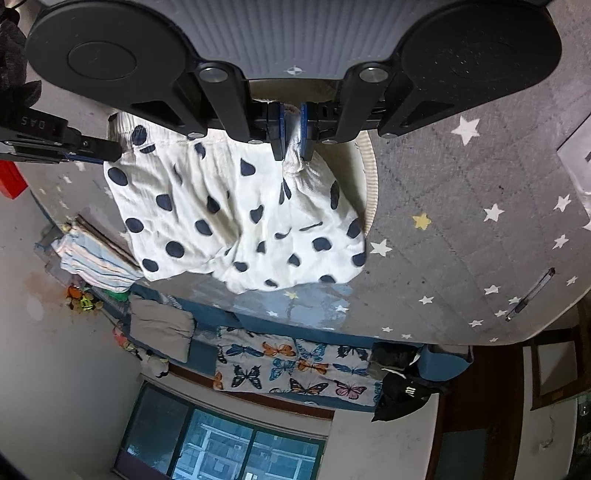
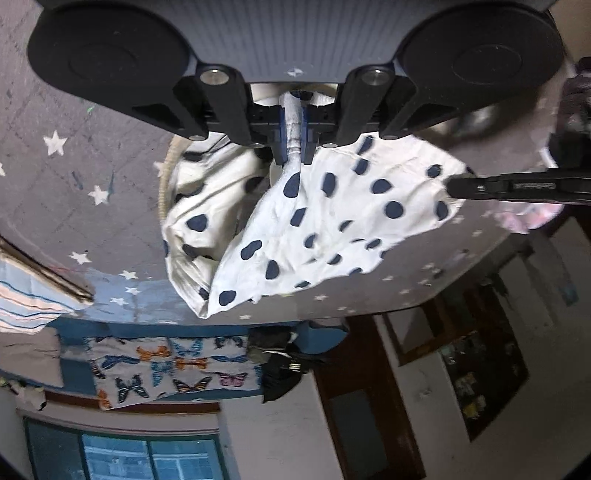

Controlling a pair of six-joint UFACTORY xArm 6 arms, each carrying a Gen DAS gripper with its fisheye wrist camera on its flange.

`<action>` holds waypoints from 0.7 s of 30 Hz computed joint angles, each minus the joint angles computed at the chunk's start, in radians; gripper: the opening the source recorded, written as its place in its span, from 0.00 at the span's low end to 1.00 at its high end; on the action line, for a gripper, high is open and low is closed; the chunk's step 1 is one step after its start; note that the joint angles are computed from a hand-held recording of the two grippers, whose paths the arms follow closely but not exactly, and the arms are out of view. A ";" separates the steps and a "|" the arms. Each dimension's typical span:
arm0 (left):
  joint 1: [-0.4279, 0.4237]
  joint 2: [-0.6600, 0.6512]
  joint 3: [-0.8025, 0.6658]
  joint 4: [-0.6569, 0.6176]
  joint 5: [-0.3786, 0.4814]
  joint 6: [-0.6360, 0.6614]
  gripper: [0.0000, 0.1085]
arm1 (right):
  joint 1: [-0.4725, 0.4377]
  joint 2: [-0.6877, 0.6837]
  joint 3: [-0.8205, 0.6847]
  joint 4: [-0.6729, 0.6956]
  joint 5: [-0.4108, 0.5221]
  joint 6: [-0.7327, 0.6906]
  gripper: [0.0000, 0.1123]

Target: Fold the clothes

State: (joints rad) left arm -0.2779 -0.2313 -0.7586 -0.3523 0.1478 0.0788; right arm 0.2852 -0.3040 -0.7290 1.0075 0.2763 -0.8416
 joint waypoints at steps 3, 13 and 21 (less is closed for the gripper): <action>-0.001 -0.062 0.036 -0.019 0.026 0.021 0.08 | -0.033 -0.068 0.026 0.021 0.103 -0.033 0.06; 0.025 -0.351 0.220 -0.046 0.204 0.054 0.08 | -0.118 -0.352 0.168 -0.108 0.441 -0.026 0.06; 0.074 -0.584 0.334 -0.041 0.427 0.081 0.08 | -0.120 -0.536 0.261 -0.226 0.676 0.006 0.06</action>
State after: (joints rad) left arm -0.2035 -0.8149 -0.4241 -0.3938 0.5750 0.1598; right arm 0.1651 -0.8403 -0.4681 0.7815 0.9527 -0.8354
